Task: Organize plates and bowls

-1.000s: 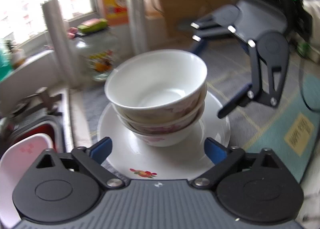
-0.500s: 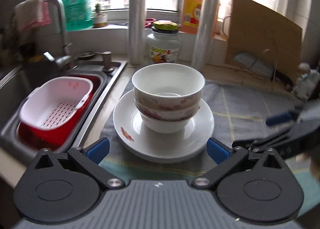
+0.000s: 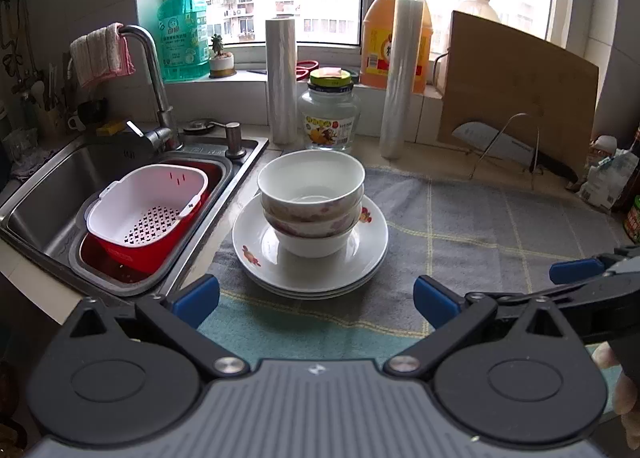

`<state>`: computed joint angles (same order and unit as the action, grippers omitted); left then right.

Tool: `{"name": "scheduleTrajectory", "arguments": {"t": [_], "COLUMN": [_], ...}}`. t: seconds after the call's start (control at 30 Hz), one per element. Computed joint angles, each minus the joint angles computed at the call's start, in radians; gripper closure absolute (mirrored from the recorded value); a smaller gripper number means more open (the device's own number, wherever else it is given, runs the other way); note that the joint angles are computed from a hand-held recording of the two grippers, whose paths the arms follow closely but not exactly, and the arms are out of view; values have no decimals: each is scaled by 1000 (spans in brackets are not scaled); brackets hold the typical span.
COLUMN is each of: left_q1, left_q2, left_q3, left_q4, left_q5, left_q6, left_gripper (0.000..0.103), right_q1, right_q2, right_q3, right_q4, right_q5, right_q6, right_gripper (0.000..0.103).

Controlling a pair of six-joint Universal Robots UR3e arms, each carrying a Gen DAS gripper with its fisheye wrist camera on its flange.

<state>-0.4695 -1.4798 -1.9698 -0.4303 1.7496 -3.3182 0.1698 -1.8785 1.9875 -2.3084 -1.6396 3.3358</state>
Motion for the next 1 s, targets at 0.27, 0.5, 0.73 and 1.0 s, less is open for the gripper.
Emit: {"name": "scheduleTrajectory", "arguments": {"t": [0.27,0.5,0.73,1.0], "left_q1": [3,1,0,-1], "left_q2": [30,46,49,47], "left_q3": [5,4,8,15], "left_q4": [-33,-53,-54,-56], "left_q5": [-15,-17,-19,-19], "left_q6": [-8,-6,0,2], "left_gripper": [1,1,1,1], "right_q1": [26,44,46,45], "right_q2": [-20,-11,-15,-13], "right_q3": [-13,-34,-41,-48], "right_q4": [23,46,54,57], "right_q5": [-36,-52,-56,-59], "right_q6": [40,52,54,53], "right_gripper": [0,0,0,0]}}
